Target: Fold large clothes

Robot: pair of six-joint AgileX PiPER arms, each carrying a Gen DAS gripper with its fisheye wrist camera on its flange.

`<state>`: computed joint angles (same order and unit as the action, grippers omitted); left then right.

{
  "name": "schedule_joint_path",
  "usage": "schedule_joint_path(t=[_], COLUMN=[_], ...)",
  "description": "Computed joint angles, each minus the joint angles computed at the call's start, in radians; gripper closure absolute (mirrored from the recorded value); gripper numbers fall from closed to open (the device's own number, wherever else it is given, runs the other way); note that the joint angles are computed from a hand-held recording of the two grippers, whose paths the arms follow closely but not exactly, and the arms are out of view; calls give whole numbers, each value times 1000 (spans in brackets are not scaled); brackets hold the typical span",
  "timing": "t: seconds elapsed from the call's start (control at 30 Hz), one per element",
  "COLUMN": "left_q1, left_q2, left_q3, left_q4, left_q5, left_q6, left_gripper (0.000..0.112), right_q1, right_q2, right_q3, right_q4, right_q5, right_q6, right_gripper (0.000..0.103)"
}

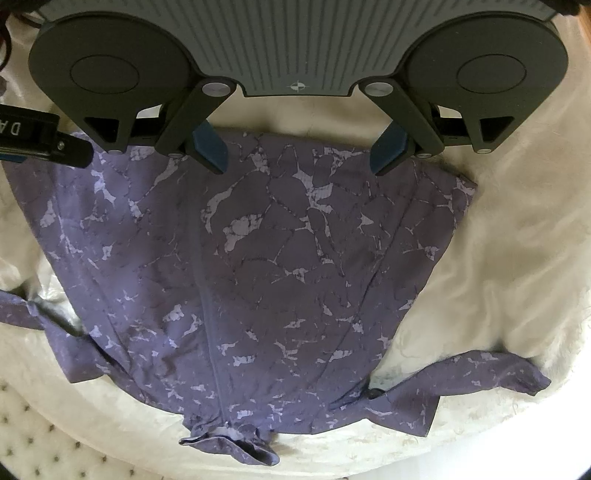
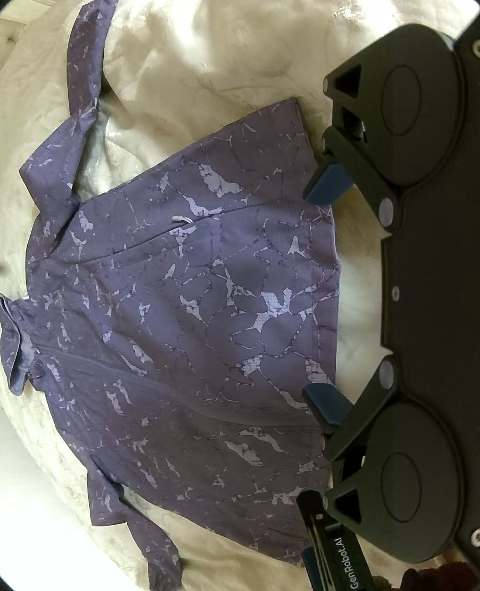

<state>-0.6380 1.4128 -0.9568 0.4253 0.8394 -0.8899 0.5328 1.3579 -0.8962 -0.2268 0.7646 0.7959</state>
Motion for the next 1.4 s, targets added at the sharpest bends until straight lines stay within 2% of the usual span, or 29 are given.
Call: schedule_joint_path(t=[0.47,0.77,0.97,1.2,1.4], left_q1=[21,73,141,224,311], left_q2=[35,82,129,197,253], left_q3=[-19,-55,-109,-187,-263], left_q4=[-21,-63,-108,-87,-21], left_q5=[-3,-20,-35,-50,-93], left_q6=[34,116,186,221,216], left_gripper=[29,29,29,29,29], right_q1=[-55,-97,-131,-168,-215], right_q2=[47,116,168,243,295], right_q3=[-12,-67,-129,-223,-277], right_q4=[111,165,160,175,199], right_q5=[-39,-45,-46,-67,-142], right_q6=[-126,-224,-255,-312,-352], right_gripper=[1,1,1,1,1])
